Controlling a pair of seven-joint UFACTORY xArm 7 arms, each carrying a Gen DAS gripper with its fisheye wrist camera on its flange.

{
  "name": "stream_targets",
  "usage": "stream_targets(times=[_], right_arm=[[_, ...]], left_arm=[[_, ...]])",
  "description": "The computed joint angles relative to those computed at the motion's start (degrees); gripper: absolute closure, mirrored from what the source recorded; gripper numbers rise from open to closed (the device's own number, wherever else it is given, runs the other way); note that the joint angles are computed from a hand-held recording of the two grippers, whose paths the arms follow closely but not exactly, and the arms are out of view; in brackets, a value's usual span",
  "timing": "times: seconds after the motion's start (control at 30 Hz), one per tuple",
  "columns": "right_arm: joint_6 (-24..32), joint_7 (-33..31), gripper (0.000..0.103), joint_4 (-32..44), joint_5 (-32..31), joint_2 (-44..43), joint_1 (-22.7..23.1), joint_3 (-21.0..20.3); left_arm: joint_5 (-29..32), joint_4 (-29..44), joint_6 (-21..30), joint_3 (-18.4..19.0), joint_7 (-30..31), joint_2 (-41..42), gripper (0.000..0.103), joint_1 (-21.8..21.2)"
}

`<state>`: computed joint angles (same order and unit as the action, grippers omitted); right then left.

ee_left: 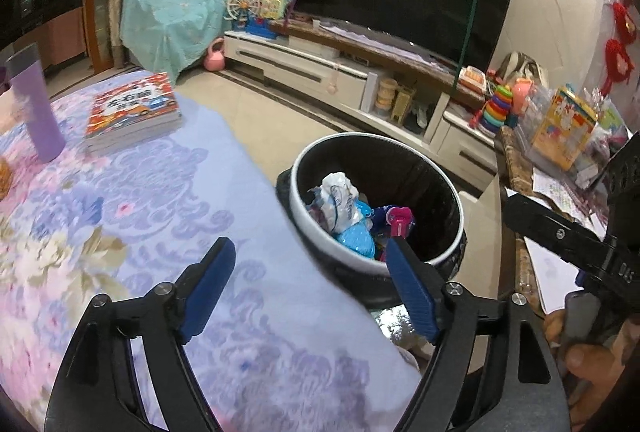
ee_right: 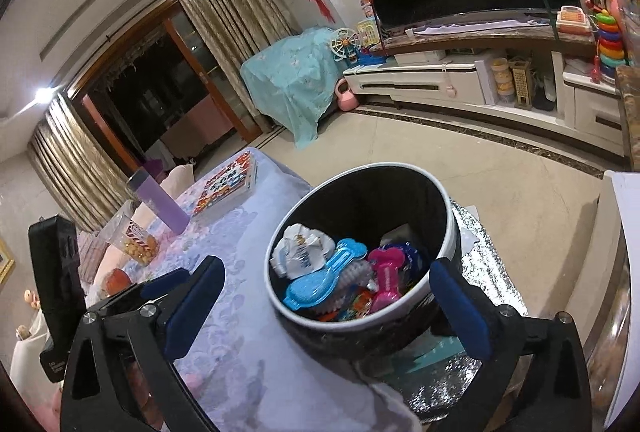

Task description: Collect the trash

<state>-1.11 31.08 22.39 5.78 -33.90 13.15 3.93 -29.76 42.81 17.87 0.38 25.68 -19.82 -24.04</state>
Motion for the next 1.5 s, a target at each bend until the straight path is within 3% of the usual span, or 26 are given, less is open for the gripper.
stream_targets(times=[0.27,0.63,0.77,0.83,1.0,1.07,1.27,1.5], right_arm=[[0.1,7.7,0.000,-3.6,-0.4,-5.6,-3.6,8.2],[5.3,21.7,0.000,-6.0,-6.2,-15.6,-8.8,21.3],[10.0,27.3,0.000,-5.2,-9.7,-21.4,-11.5,27.2],[12.4,29.1,0.000,-4.0,-11.8,-23.6,-12.4,29.2],[19.2,33.2,0.000,0.2,-19.2,-31.9,-16.9,35.6],[20.0,35.3,0.000,0.9,-21.5,-34.5,-18.1,37.9],[21.2,40.3,0.000,1.3,-24.7,-33.7,-18.6,42.6],[22.8,43.3,0.000,0.3,-27.0,-32.4,-15.1,42.2]], left_arm=[[-0.1,-8.8,-1.3,2.7,-0.8,-10.0,0.018,-0.6],[5.5,-21.2,-3.4,5.9,-4.0,-25.7,0.014,0.2],[8.3,-25.0,-5.9,6.6,-5.8,-32.6,0.004,1.5],[9.9,-26.7,-7.7,6.1,-7.2,-35.7,0.000,2.7],[15.4,-31.1,-12.0,1.0,-11.8,-42.4,0.000,10.9],[17.0,-32.3,-11.7,0.9,-13.0,-43.9,0.000,12.2],[21.4,-36.2,-11.3,-0.4,-17.6,-48.2,0.000,15.5],[25.6,-38.6,-11.2,-0.8,-21.2,-52.4,0.000,17.3]])
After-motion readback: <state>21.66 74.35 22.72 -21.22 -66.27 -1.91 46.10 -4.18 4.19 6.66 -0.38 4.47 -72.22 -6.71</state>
